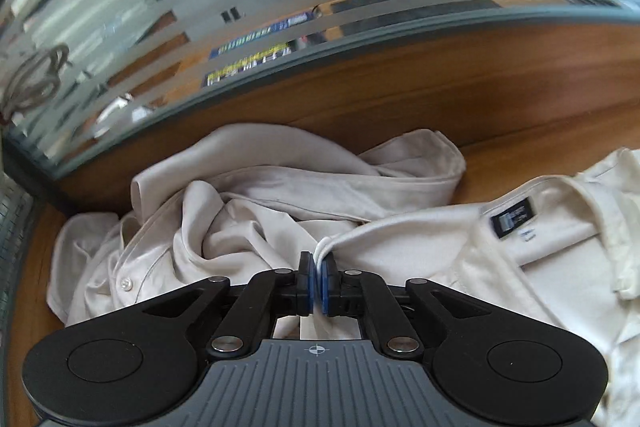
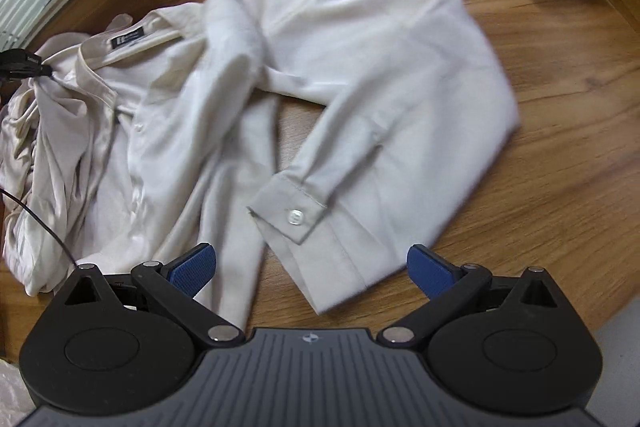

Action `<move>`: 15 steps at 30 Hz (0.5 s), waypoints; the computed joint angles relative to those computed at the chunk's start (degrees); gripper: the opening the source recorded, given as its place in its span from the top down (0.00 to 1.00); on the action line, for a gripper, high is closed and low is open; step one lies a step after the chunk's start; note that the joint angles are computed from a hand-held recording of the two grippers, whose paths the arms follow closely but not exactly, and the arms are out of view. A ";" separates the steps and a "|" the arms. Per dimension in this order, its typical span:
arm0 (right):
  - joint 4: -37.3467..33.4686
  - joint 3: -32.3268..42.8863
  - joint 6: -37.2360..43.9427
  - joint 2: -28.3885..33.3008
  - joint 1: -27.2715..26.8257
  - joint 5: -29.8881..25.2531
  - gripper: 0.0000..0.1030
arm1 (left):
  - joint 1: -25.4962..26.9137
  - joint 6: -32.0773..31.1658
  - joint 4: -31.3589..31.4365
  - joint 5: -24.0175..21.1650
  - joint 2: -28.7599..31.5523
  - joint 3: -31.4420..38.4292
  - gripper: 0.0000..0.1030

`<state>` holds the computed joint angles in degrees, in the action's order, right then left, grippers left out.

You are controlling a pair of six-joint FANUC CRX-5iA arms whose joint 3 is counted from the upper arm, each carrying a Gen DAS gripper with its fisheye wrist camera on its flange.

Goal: Fold clothes
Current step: 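Grasp the shirt collar with the left gripper while the right gripper pinches a sleeve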

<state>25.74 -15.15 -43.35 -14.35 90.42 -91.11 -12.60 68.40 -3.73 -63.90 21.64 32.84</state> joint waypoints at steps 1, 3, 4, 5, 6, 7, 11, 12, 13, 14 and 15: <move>-0.05 0.05 -0.17 0.16 0.01 -0.24 0.00 | 0.80 -0.66 2.25 -0.03 0.03 -0.17 0.85; -0.32 0.28 1.66 0.79 -0.93 -0.36 0.00 | 2.04 -1.86 5.83 0.67 -0.64 -1.42 0.69; -0.44 0.39 2.59 1.10 -1.40 -0.42 0.00 | 2.21 -2.76 6.41 1.28 -1.56 -2.67 0.60; -0.85 0.49 4.38 1.33 -2.69 0.16 0.00 | 2.38 -3.68 6.99 1.86 -2.47 -3.89 0.58; -1.26 0.61 6.19 1.58 -3.99 0.72 0.00 | 2.53 -4.88 7.70 2.34 -3.52 -5.26 0.57; -1.14 0.30 7.37 1.59 -5.01 1.66 0.00 | 2.76 -5.74 8.66 1.80 -4.32 -6.19 0.56; -0.59 -1.52 12.70 1.14 -9.28 6.73 0.02 | 4.24 -9.10 13.58 -1.04 -7.76 -10.29 0.47; -1.61 -0.96 15.39 1.73 -10.70 7.39 0.05 | 4.80 -9.93 15.22 -1.73 -8.83 -11.67 0.43; -2.66 -0.33 18.13 2.39 -12.11 7.97 0.06 | 5.35 -10.84 16.66 -1.99 -10.15 -13.38 0.39; -3.73 0.35 20.87 3.08 -13.50 8.47 0.10 | 5.75 -11.40 17.48 -2.01 -11.63 -15.18 0.38; -4.52 0.85 23.17 3.71 -14.56 8.57 0.16 | 6.16 -11.97 18.29 -2.08 -13.10 -16.93 0.37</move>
